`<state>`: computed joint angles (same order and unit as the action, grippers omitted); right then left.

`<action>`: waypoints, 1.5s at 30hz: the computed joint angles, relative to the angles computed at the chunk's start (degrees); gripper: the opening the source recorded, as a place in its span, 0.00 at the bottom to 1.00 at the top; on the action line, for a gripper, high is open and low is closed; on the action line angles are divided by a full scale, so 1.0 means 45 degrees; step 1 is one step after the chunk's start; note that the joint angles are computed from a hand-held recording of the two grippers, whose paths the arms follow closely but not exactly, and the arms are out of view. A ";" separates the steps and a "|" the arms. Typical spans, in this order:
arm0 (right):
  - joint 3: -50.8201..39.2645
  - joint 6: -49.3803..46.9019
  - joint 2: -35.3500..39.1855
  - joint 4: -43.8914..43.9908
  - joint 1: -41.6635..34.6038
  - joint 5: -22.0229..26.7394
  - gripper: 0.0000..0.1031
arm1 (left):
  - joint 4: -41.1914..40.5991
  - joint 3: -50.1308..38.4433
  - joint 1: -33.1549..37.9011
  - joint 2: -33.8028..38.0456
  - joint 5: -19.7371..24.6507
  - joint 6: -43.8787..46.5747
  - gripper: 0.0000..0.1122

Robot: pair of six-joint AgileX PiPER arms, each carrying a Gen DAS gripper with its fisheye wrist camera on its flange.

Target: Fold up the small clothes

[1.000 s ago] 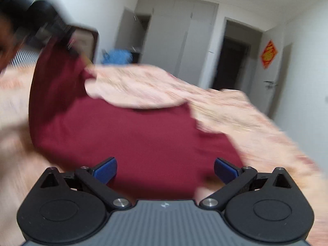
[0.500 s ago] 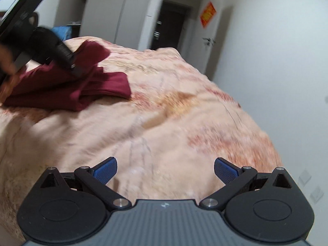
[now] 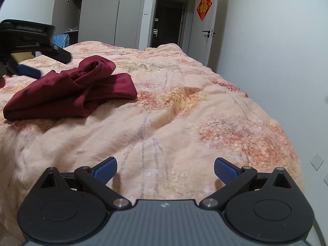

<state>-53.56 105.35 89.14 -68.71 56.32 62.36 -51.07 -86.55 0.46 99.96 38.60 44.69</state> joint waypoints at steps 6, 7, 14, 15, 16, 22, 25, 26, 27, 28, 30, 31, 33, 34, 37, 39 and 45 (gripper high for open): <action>-0.0197 0.0386 0.0089 0.0016 -0.0078 -0.0453 1.00 | 0.1723 0.0597 0.0524 -0.0651 -0.1227 -0.1903 0.91; -0.0209 0.0514 0.0100 -0.0069 -0.0054 -0.0520 1.00 | 0.1916 0.0767 0.0650 -0.0737 -0.1499 -0.2265 0.91; -0.0416 0.1277 -0.0141 -0.1456 -0.0738 -0.2203 1.00 | 0.3767 0.1302 0.1723 -0.0674 -0.2604 -0.5318 0.91; -0.0584 0.1345 -0.0154 -0.1642 -0.1037 -0.2662 1.00 | 0.3788 0.1267 0.1889 -0.0566 -0.2435 -0.5522 0.91; -0.0797 0.1478 -0.0125 -0.1843 -0.1375 -0.3145 1.00 | 0.3612 0.1221 0.2047 -0.0443 -0.2251 -0.5502 0.91; -0.2880 0.2313 0.0760 -0.2124 -0.3795 -0.6658 1.00 | 0.4083 0.1295 0.2192 0.0007 -0.1796 -0.6103 0.91; -0.4664 0.0885 0.1829 -0.0783 -0.4726 -0.7961 1.00 | 0.3576 0.1453 0.2248 0.0132 -0.1634 -0.5534 0.91; -0.5176 0.0573 0.2177 -0.0492 -0.4933 -0.8238 1.00 | 0.3541 0.1526 0.2203 0.0145 -0.1711 -0.5441 0.91; -0.5718 0.0180 0.2542 -0.0031 -0.5173 -0.8553 1.00 | 0.3571 0.1603 0.2150 0.0141 -0.1813 -0.5348 0.91; -0.6233 -0.0219 0.2906 0.0607 -0.5436 -0.8917 1.00 | 0.3638 0.1648 0.2082 0.0165 -0.1939 -0.5286 0.91; -0.7178 -0.1216 0.3583 0.2511 -0.6020 -0.9717 1.00 | 0.3720 0.1709 0.2014 0.0172 -0.2086 -0.5249 0.91; -0.7474 -0.1118 0.3861 0.2933 -0.6235 -1.0054 1.00 | 0.3764 0.1687 0.1996 0.0199 -0.2103 -0.5305 0.91; -0.7982 -0.0596 0.4388 0.3188 -0.6503 -1.0463 1.00 | 0.3772 0.1675 0.1984 0.0220 -0.2125 -0.5352 0.91; -0.8283 -0.0526 0.4666 0.3296 -0.6563 -1.0448 0.99 | 0.3770 0.1693 0.1976 0.0211 -0.2147 -0.5343 0.91; -0.9133 -0.0630 0.5326 0.3321 -0.6350 -0.9320 0.85 | 0.3514 0.1713 0.2013 0.0212 -0.2131 -0.5003 0.91; -0.9453 -0.0670 0.5637 0.3306 -0.6188 -0.8686 0.76 | 0.3204 0.1748 0.2031 0.0215 -0.2105 -0.4681 0.91; -0.8852 0.0571 0.5615 0.2089 -0.6228 -0.8722 0.32 | 0.3109 0.1902 0.1885 0.0192 -0.2355 -0.4521 0.91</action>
<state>-93.39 107.92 114.41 -59.31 28.30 23.11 -37.08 -77.99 8.95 100.83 28.00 24.35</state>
